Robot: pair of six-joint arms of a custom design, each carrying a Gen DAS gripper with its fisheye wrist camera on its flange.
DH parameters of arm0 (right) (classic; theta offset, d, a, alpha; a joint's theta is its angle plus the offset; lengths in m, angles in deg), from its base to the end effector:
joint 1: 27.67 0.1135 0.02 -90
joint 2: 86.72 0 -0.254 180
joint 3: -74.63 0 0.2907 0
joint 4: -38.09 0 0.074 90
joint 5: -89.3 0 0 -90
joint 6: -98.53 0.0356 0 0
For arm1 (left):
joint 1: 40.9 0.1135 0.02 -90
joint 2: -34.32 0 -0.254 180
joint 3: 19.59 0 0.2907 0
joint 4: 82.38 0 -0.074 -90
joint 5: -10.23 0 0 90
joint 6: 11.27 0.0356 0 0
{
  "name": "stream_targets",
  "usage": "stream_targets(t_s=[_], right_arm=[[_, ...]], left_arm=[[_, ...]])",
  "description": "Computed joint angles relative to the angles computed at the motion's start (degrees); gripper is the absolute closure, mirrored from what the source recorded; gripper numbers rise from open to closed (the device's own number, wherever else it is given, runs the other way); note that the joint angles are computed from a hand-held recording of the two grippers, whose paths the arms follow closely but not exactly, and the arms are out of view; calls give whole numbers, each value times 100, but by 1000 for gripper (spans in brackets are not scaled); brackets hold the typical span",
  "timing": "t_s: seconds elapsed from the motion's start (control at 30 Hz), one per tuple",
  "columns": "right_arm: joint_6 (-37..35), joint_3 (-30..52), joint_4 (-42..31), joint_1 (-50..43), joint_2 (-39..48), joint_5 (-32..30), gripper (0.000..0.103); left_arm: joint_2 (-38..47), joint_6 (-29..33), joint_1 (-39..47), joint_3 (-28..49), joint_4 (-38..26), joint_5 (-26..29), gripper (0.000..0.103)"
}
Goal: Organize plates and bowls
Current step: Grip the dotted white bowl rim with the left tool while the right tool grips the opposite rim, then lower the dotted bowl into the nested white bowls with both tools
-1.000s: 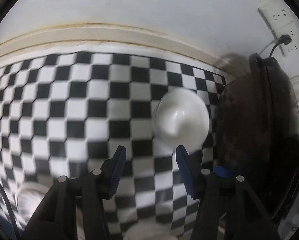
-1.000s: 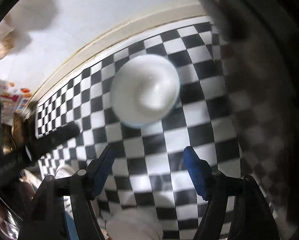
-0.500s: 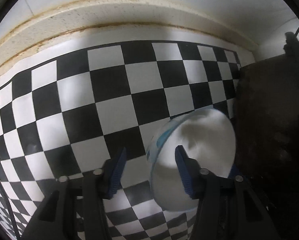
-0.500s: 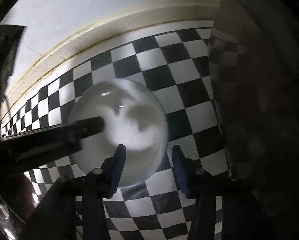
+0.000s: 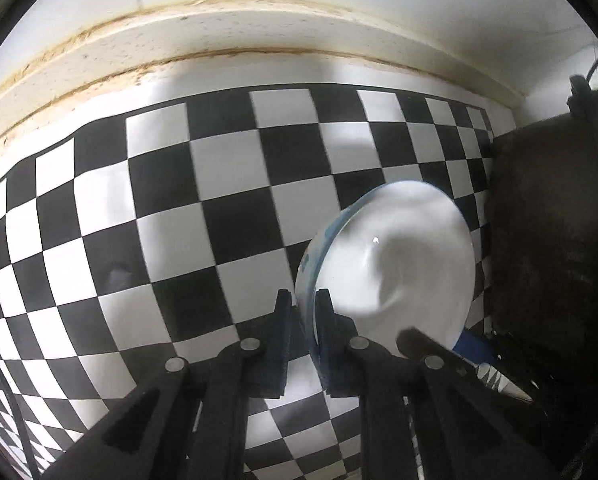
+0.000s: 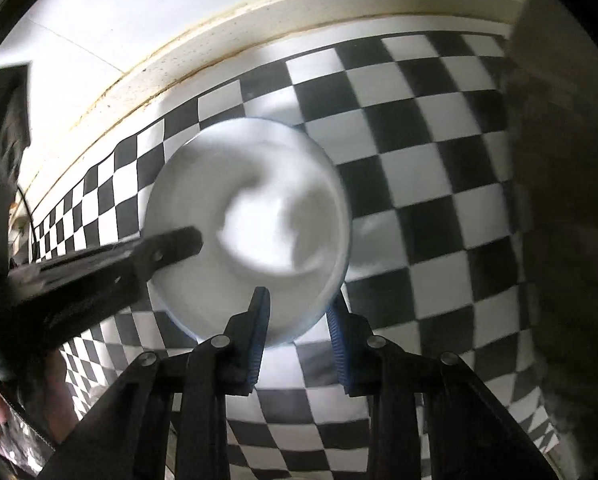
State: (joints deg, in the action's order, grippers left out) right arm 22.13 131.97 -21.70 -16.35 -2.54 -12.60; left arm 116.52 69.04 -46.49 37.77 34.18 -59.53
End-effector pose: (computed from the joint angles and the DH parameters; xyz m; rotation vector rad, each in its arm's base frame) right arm 0.2535 0.0582 0.1263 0.0524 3.1106 0.3363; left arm 0.2502 -0.0369 0.1357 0.1018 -3.0737 0.5502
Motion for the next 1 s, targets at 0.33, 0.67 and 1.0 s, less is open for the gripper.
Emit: stream_targets(t_s=[0.33,0.67,1.0], right_arm=[[133,-115,387,-23,20,294,88],[9,-143,-457,186,-1432,227,89],[-723,-189,-2785,-25,-4304,-174,89]], left_arm=[[-671,52,132,-344,-80,9,93],[-2421,-491,-291,-391,-998,-324,93],[-4982,-2396,-2050,110,-3072,-1195,93]])
